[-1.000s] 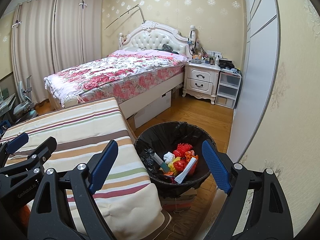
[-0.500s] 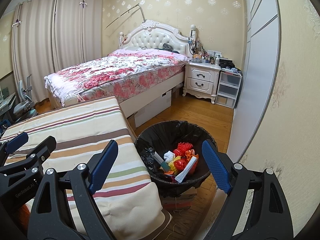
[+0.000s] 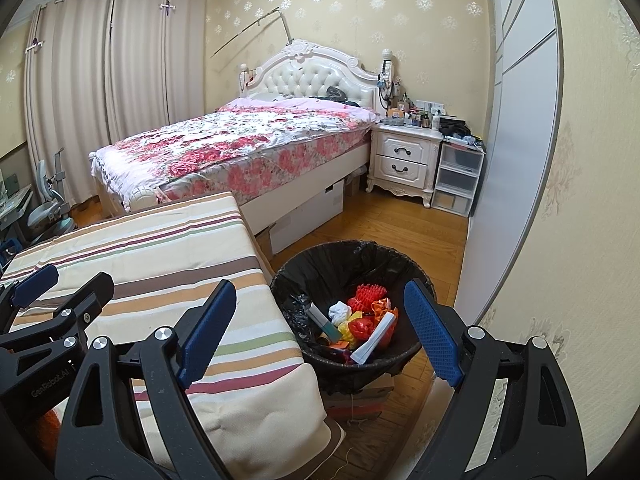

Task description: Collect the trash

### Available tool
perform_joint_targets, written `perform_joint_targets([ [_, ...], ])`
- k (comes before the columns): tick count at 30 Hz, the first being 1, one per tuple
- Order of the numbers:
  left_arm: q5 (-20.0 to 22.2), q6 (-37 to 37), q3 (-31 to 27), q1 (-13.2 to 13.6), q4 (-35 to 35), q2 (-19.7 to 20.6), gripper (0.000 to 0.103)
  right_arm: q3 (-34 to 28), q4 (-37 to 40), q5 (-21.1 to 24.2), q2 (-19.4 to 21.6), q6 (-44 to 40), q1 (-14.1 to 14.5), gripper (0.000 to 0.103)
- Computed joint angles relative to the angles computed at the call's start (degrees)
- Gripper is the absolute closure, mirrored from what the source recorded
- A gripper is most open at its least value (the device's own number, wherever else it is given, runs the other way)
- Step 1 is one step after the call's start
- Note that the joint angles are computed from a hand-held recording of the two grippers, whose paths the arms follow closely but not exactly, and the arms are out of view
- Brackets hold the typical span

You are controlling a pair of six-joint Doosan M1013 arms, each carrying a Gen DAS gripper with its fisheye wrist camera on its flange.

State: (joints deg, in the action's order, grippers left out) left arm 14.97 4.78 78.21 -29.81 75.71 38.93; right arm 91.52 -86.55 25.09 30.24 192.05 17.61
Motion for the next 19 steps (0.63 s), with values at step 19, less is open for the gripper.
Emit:
perform_joint_targets([
  [19,1.75,12.21,-1.67,1.26,-15.03,0.93,0.018,-0.34,1.62,-0.98,0.86,-2.2,0.58,0.019],
])
